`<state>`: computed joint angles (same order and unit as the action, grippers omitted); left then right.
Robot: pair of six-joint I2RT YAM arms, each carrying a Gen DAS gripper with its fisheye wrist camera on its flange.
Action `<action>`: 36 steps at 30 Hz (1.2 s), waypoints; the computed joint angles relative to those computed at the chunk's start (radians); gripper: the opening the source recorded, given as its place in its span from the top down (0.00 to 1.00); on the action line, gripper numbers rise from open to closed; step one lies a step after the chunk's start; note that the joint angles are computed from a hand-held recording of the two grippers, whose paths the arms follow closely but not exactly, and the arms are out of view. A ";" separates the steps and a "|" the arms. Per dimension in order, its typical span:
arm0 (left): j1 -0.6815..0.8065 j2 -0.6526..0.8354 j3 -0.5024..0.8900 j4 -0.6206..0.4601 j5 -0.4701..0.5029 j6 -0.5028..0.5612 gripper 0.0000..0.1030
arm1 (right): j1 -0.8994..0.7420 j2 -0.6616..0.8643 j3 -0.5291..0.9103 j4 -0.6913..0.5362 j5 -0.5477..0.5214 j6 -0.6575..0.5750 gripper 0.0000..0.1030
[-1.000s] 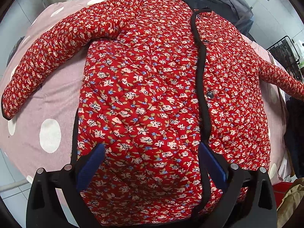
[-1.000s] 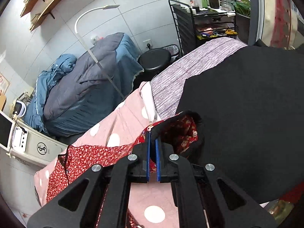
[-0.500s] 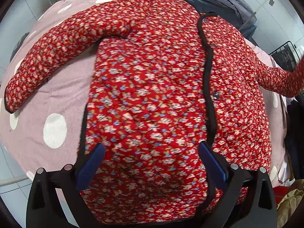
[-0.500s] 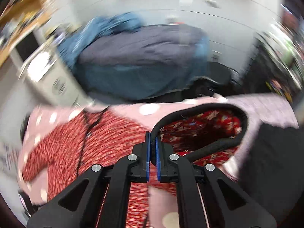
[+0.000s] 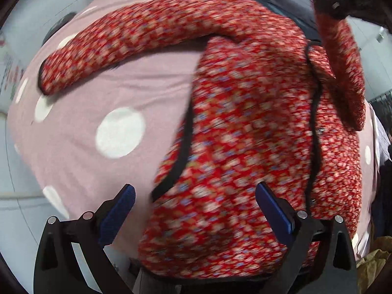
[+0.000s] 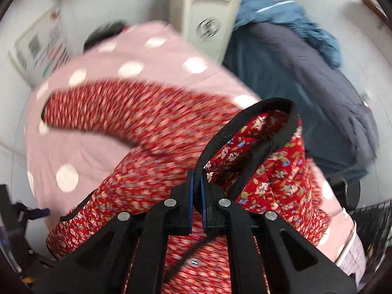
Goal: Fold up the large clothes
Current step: 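Lower the hem onto the jacket body and open the right gripper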
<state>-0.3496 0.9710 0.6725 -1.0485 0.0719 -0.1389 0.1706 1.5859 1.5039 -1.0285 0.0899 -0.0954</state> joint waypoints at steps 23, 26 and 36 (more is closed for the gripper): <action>-0.188 0.326 0.303 0.106 -0.066 -0.039 0.06 | -0.270 -0.160 -0.326 0.095 -0.066 0.113 0.18; -0.312 0.461 0.439 0.150 -0.106 -0.044 0.06 | -0.527 -0.092 -0.345 0.107 -0.156 0.128 0.18; -0.503 0.983 0.946 0.167 -0.147 -0.032 0.06 | -0.729 0.060 -0.386 0.129 -0.323 0.050 0.05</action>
